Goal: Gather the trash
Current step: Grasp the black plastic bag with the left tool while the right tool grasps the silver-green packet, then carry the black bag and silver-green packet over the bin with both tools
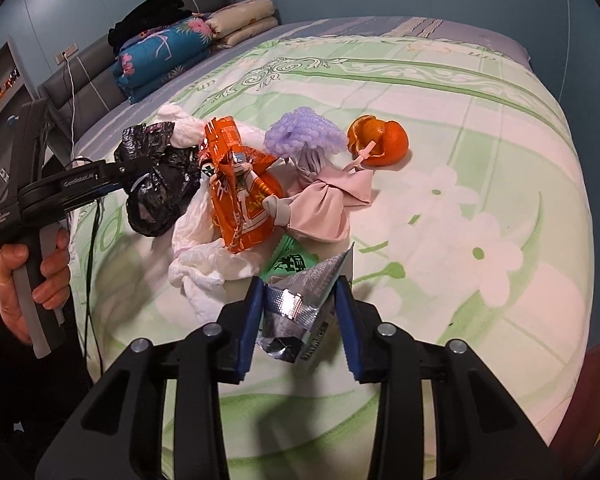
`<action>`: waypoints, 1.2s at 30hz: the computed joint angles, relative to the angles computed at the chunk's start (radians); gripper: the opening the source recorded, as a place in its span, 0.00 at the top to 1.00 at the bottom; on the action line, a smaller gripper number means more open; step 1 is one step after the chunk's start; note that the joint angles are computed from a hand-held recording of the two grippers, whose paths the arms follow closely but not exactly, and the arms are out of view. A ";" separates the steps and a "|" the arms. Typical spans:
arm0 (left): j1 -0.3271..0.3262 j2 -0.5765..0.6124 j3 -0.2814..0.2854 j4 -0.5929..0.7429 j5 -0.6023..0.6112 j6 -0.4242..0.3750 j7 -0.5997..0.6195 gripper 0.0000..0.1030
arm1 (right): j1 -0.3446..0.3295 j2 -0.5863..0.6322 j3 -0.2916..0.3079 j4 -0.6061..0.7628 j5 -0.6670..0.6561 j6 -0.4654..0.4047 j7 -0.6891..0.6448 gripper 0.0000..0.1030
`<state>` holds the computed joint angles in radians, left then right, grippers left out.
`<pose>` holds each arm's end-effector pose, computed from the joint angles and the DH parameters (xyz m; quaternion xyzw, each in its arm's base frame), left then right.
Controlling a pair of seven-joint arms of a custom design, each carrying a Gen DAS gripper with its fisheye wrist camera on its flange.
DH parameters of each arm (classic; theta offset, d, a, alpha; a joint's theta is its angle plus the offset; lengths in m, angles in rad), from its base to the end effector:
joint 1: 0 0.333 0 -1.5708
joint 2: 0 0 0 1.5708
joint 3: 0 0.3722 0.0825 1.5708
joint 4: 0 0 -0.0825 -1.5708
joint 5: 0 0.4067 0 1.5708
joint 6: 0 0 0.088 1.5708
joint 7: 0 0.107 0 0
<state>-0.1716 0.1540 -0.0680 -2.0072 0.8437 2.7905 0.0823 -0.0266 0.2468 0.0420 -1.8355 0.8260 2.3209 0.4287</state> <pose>0.6218 -0.1850 0.4834 -0.8064 0.4553 -0.3027 0.2255 0.6794 0.0217 0.4689 -0.8395 0.4190 -0.0330 0.3445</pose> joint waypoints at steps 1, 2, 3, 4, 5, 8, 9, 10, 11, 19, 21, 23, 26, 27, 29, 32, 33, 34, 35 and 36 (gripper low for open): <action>-0.001 -0.007 0.000 -0.004 0.000 -0.006 -0.002 0.66 | -0.002 0.000 0.000 0.001 0.001 -0.006 0.000 0.70; -0.004 -0.017 0.000 -0.009 0.008 -0.017 -0.011 0.66 | -0.004 0.001 -0.001 0.003 0.001 -0.015 0.003 0.72; -0.003 -0.025 -0.002 -0.015 0.014 -0.020 -0.018 0.66 | -0.005 0.000 -0.001 0.003 0.004 -0.019 0.003 0.77; -0.001 -0.033 -0.004 -0.020 0.018 -0.021 -0.025 0.66 | -0.005 -0.003 -0.001 -0.001 0.007 -0.013 -0.001 0.78; 0.002 -0.043 -0.007 -0.026 0.023 -0.025 -0.030 0.66 | -0.005 -0.006 -0.001 -0.005 0.010 -0.006 -0.007 0.79; 0.010 -0.068 -0.018 -0.040 0.049 -0.040 -0.060 0.66 | -0.008 -0.019 0.000 -0.016 0.033 -0.002 -0.031 0.81; 0.012 -0.077 -0.023 -0.043 0.061 -0.049 -0.070 0.66 | -0.009 -0.023 -0.001 -0.019 0.043 -0.001 -0.041 0.81; 0.016 -0.084 -0.028 -0.046 0.070 -0.056 -0.077 0.66 | -0.010 -0.027 -0.002 -0.021 0.054 0.003 -0.051 0.81; 0.019 -0.093 -0.033 -0.050 0.082 -0.065 -0.087 0.66 | -0.012 -0.030 -0.003 -0.021 0.064 0.002 -0.059 0.81; 0.049 -0.158 -0.076 -0.079 0.145 -0.096 -0.138 0.66 | -0.022 -0.084 -0.019 -0.047 0.194 -0.002 -0.157 0.81; 0.055 -0.174 -0.087 -0.086 0.153 -0.094 -0.144 0.66 | -0.023 -0.105 -0.028 -0.055 0.224 -0.012 -0.174 0.81; 0.060 -0.190 -0.097 -0.091 0.170 -0.097 -0.154 0.66 | -0.020 -0.118 -0.038 -0.058 0.246 -0.015 -0.191 0.81; 0.064 -0.207 -0.116 -0.088 0.203 -0.111 -0.171 0.66 | -0.020 -0.146 -0.053 -0.070 0.280 -0.022 -0.212 0.81; 0.064 -0.212 -0.121 -0.087 0.213 -0.112 -0.174 0.66 | -0.020 -0.156 -0.058 -0.075 0.292 -0.024 -0.222 0.81; 0.064 -0.221 -0.130 -0.087 0.227 -0.107 -0.180 0.66 | -0.017 -0.170 -0.068 -0.079 0.308 -0.025 -0.232 0.81; 0.062 -0.225 -0.142 -0.076 0.244 -0.100 -0.182 0.66 | -0.017 -0.193 -0.083 -0.087 0.332 -0.029 -0.249 0.81; 0.060 -0.225 -0.146 -0.069 0.253 -0.099 -0.183 0.66 | -0.018 -0.203 -0.089 -0.091 0.343 -0.029 -0.259 0.81; 0.059 -0.223 -0.148 -0.065 0.260 -0.098 -0.183 0.66 | -0.018 -0.211 -0.094 -0.095 0.354 -0.027 -0.267 0.81; 0.056 -0.221 -0.152 -0.057 0.267 -0.097 -0.181 0.66 | -0.017 -0.217 -0.099 -0.097 0.362 -0.026 -0.273 0.81; 0.053 -0.219 -0.153 -0.051 0.272 -0.097 -0.177 0.66 | -0.018 -0.226 -0.104 -0.101 0.373 -0.025 -0.280 0.81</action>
